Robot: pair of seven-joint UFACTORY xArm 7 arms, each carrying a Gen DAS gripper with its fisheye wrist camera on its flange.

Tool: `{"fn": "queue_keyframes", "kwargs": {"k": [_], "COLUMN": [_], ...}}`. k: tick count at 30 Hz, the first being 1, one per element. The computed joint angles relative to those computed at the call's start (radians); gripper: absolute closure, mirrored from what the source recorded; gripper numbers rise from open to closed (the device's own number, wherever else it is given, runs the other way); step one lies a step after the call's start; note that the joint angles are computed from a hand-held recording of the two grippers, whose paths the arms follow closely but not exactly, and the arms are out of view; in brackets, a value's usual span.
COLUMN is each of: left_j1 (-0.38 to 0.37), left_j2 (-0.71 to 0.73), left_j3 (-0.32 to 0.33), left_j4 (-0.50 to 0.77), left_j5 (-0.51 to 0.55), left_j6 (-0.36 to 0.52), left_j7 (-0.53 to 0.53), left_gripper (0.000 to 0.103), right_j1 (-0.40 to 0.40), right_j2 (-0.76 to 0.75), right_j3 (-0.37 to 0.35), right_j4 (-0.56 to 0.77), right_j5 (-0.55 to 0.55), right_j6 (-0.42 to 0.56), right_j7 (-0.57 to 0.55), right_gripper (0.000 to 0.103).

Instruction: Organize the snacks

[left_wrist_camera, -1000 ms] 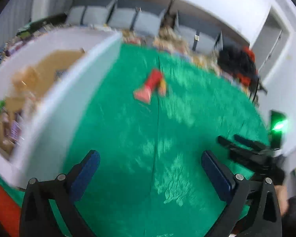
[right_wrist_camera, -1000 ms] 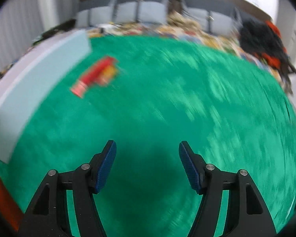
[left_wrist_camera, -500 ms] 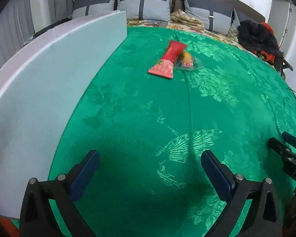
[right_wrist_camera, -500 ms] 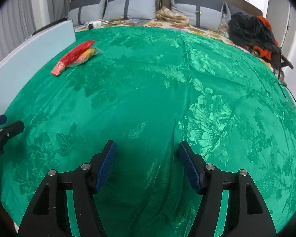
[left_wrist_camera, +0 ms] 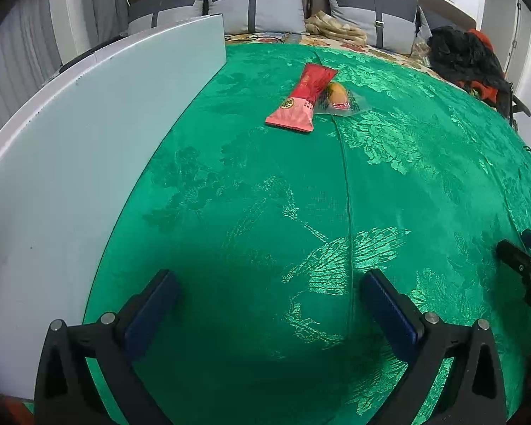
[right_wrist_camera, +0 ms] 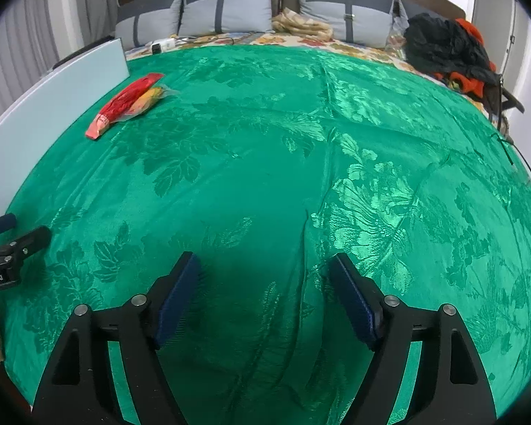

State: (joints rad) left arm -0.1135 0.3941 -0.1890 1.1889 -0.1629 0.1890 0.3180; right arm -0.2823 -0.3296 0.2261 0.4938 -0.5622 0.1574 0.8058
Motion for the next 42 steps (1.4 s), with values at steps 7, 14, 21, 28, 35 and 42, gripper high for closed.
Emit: {"fn": "queue_keyframes", "kwargs": {"k": [7, 14, 21, 28, 35, 42], "left_j1": [0.002, -0.002, 0.005, 0.055, 0.003, -0.054], "left_j2": [0.001, 0.002, 0.003, 0.020, 0.141, 0.409], "left_j3": [-0.002, 0.000, -0.007, -0.055, -0.006, 0.026], "left_j4": [-0.001, -0.001, -0.001, 0.083, 0.377, 0.871], "left_j5": [0.000, 0.003, 0.000, -0.064, -0.072, -0.045], "left_j6": [-0.001, -0.003, -0.002, 0.147, 0.296, 0.507], "left_j7": [0.001, -0.004, 0.002, 0.103, 0.112, 0.058], "left_gripper": [0.000, 0.000, 0.000, 0.001, 0.001, 0.007], "right_j1": [0.001, 0.001, 0.001, 0.000, 0.000, -0.001], "right_j2": [0.000, -0.001, -0.001, -0.001, -0.002, -0.002], "right_j3": [-0.001, -0.002, -0.002, -0.001, 0.000, 0.000], "right_j4": [0.000, -0.001, -0.001, -0.002, -0.003, -0.003], "right_j5": [-0.001, -0.002, -0.001, -0.001, 0.001, 0.003], "right_j6": [0.000, -0.001, -0.002, -0.003, -0.004, -0.005], "right_j7": [0.001, 0.001, 0.000, 0.000, -0.001, -0.003], "right_gripper": [0.023, 0.023, 0.023, 0.023, 0.023, 0.023]}}
